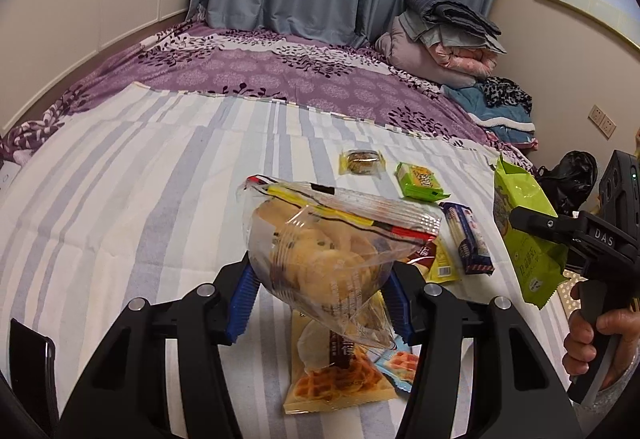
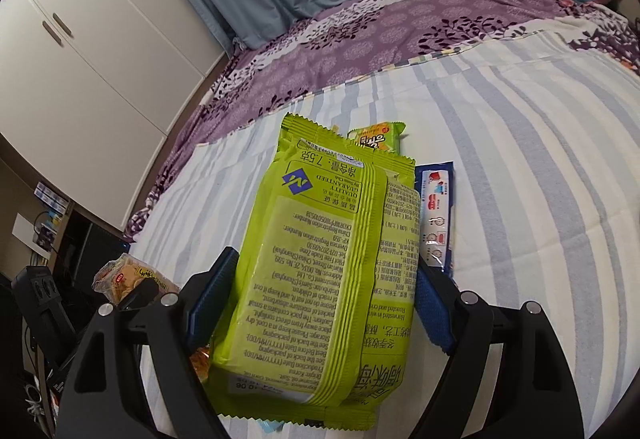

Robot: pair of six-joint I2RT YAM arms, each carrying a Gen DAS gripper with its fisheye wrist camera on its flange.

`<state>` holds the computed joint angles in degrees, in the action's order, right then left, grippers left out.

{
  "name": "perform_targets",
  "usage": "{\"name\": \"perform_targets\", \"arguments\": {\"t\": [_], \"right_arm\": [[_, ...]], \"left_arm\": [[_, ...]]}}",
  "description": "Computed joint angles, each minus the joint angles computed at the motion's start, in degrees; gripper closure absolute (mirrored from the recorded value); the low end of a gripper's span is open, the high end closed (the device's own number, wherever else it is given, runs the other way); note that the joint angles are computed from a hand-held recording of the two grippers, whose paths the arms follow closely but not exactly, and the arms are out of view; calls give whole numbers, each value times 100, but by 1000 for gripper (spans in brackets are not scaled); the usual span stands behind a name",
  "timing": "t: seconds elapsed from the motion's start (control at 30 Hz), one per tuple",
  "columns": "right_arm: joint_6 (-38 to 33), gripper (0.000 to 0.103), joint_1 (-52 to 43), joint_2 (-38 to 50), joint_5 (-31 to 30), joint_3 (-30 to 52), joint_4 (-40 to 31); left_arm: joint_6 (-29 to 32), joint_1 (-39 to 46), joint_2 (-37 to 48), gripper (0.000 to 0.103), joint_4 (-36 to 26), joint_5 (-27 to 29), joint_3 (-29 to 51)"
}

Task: Organize snacks
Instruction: 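Carry the green bag with the right tool and drop it into the basket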

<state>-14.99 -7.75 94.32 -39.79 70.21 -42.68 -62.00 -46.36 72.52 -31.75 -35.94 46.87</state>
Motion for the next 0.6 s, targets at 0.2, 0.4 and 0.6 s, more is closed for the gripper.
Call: {"name": "perform_targets", "arguments": {"t": [0.2, 0.4, 0.6], "right_arm": [[-303, 22, -486, -144, -430, 75, -395], [-768, 22, -1095, -151, -863, 265, -905], [-1282, 22, -1808, 20, -1328, 722, -1608]], "left_arm": [[-70, -342, 261, 47, -470, -260, 587], [-170, -691, 584, 47, -933, -527, 1192], [-205, -974, 969, 47, -1344, -739, 1805]]}}
